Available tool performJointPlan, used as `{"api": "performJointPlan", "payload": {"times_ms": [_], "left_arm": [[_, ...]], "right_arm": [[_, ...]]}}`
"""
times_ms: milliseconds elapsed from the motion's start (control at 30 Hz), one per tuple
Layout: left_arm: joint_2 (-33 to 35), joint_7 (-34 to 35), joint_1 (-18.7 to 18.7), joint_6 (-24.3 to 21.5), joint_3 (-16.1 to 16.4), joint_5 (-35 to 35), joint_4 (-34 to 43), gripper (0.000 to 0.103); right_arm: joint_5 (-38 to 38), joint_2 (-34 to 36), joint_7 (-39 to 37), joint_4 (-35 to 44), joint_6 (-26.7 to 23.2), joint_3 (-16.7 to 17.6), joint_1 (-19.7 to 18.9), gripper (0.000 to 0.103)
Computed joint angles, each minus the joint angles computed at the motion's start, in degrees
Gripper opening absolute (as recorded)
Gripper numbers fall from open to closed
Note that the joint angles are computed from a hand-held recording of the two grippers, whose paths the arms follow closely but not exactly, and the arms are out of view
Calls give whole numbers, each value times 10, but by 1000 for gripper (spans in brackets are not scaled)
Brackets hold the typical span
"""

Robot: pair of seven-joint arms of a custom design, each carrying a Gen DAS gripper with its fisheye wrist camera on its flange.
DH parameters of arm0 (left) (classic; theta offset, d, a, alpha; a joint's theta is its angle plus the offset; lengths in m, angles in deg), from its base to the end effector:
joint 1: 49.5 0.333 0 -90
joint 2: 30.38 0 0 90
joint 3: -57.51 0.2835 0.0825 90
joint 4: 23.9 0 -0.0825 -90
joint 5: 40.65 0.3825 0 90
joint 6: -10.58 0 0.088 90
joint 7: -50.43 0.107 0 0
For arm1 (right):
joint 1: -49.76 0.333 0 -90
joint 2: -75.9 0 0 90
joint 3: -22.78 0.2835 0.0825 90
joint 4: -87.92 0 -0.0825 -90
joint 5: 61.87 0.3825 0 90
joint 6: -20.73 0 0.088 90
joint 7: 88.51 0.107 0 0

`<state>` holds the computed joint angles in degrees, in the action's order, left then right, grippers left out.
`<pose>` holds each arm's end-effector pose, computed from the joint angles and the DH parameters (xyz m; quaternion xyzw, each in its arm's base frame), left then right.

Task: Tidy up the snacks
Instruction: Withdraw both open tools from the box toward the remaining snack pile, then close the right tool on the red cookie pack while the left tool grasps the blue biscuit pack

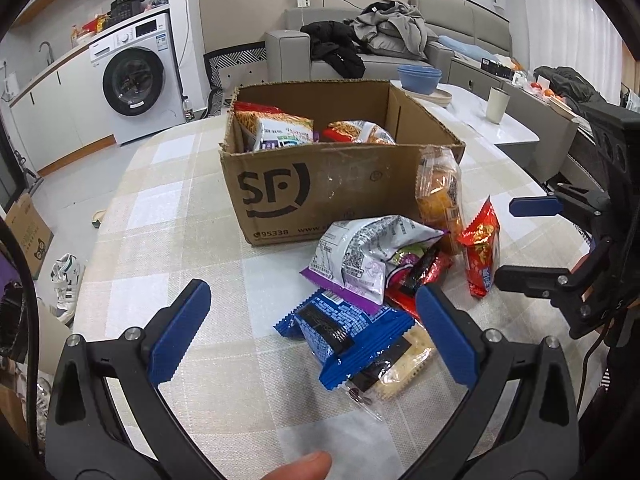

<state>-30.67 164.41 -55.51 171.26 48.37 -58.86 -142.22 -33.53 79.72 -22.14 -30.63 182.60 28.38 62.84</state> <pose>0.5768 -0.1409 0.4888 -0.5034 0.7792 -0.3116 0.2059 0.5774 0.1691 0.4436 -0.7556 0.5464 -0.1375 0.3341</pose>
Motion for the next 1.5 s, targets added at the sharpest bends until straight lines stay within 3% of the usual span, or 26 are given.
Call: {"api": "performJointPlan", "payload": {"times_ms": [233, 333, 733, 833, 1133, 1500], "left_arm": [[9, 0, -2, -15, -2, 15, 7, 102], [15, -11, -4, -18, -3, 37, 8, 102], [41, 2, -7, -48, -6, 23, 26, 102], [54, 10, -1, -57, -7, -9, 40, 102], [100, -11, 5, -84, -6, -17, 86, 102], [141, -4, 20, -76, -11, -46, 113, 102]], "right_arm": [[9, 14, -12, 11, -19, 3, -6, 89], [45, 16, -53, 13, -27, 11, -11, 83], [18, 15, -43, 5, -14, 9, -3, 68], [14, 16, -41, 4, -12, 8, -4, 63], [-9, 19, -29, 2, -6, 7, -4, 62], [-15, 18, -36, -4, 3, 13, -6, 52]]}}
